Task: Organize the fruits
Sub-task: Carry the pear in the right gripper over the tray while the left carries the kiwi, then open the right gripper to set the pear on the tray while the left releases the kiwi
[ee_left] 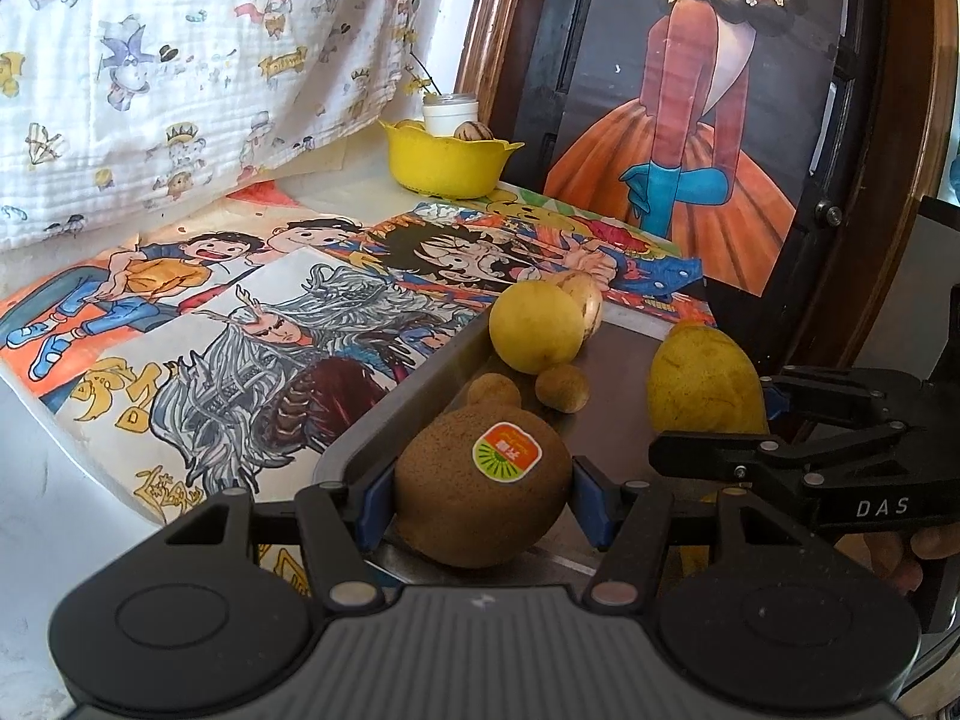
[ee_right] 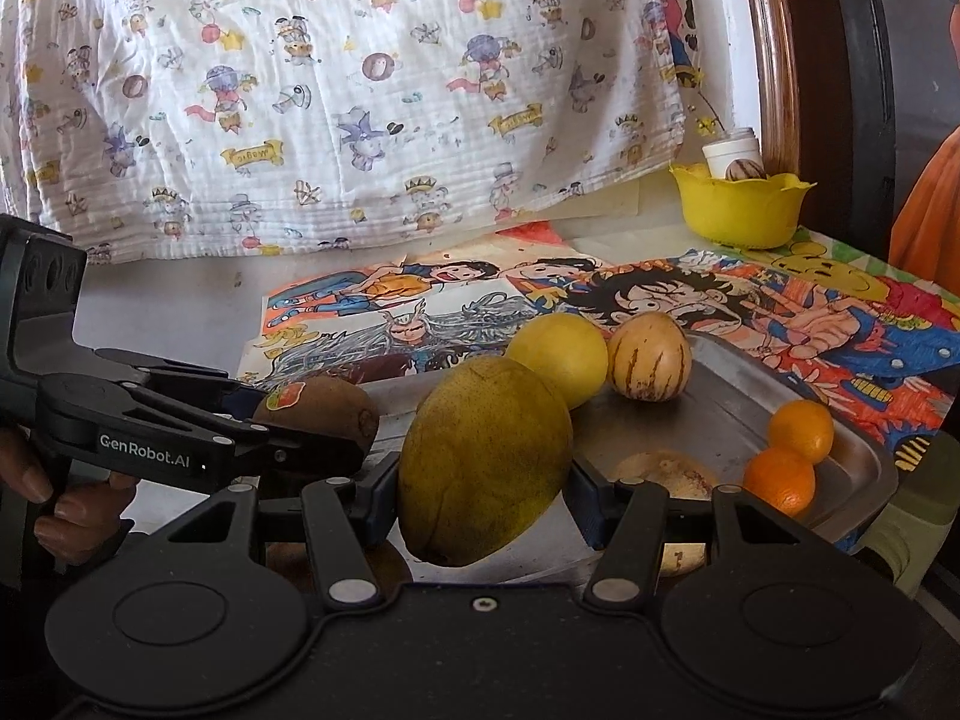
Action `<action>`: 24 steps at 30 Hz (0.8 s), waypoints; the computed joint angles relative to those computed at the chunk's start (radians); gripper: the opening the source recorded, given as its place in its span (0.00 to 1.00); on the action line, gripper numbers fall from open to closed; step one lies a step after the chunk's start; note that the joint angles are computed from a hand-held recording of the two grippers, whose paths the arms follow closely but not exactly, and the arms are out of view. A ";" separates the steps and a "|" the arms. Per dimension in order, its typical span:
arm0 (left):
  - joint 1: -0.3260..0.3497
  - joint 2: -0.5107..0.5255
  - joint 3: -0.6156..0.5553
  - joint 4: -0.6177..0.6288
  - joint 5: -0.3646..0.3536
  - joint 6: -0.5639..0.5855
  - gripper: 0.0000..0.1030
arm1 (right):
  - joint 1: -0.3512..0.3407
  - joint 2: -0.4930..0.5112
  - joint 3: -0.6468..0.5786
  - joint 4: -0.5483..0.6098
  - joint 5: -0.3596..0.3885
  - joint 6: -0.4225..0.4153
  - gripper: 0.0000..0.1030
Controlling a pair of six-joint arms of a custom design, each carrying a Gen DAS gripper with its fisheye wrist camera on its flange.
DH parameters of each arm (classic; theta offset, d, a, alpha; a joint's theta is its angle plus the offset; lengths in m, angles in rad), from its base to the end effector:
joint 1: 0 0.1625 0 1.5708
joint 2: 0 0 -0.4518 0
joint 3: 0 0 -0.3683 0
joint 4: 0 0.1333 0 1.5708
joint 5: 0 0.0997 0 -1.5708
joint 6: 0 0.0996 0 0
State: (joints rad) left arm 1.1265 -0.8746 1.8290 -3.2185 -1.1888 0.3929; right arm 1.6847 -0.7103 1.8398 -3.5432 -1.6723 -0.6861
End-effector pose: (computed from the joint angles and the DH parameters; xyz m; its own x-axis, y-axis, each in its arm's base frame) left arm -0.1205 -0.6497 0.2013 -0.7420 0.4356 -0.5096 0.6654 0.5712 -0.4806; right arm 0.1952 -0.6220 0.1326 -0.7235 -0.4481 0.5251 -0.6901 0.4874 -0.5349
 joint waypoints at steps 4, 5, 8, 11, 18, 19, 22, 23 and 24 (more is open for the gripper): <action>0.001 0.001 -0.002 0.005 0.004 -0.002 0.63 | -0.003 -0.005 -0.014 0.043 -0.002 0.045 0.57; 0.001 0.001 -0.002 0.005 0.004 -0.002 0.63 | -0.004 -0.004 -0.015 0.040 0.001 0.052 0.57; 0.001 0.001 -0.004 0.008 0.007 -0.001 0.63 | -0.009 -0.010 -0.021 0.052 0.020 0.084 0.57; 0.002 0.001 -0.005 0.011 0.006 0.001 0.63 | -0.006 -0.012 -0.028 0.069 0.015 0.084 0.57; 0.002 0.000 -0.005 0.014 0.004 -0.004 0.63 | -0.011 -0.009 -0.005 0.011 0.031 0.110 0.63; 0.002 0.000 -0.005 0.015 0.002 -0.005 0.63 | -0.012 -0.008 0.003 -0.012 0.035 0.119 0.64; 0.003 -0.005 -0.002 0.016 -0.005 -0.009 0.63 | -0.009 -0.003 0.026 -0.085 0.038 0.131 0.70; 0.003 -0.007 0.000 0.007 -0.009 -0.007 0.63 | -0.007 -0.001 0.033 -0.113 0.037 0.136 0.72; 0.004 -0.008 0.005 -0.011 -0.015 -0.001 0.63 | -0.005 0.001 0.039 -0.137 0.036 0.142 0.73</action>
State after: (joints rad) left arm 1.1300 -0.8830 1.8335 -3.2296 -1.2042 0.3921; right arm 1.6796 -0.7090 1.8788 -3.6801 -1.6362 -0.5442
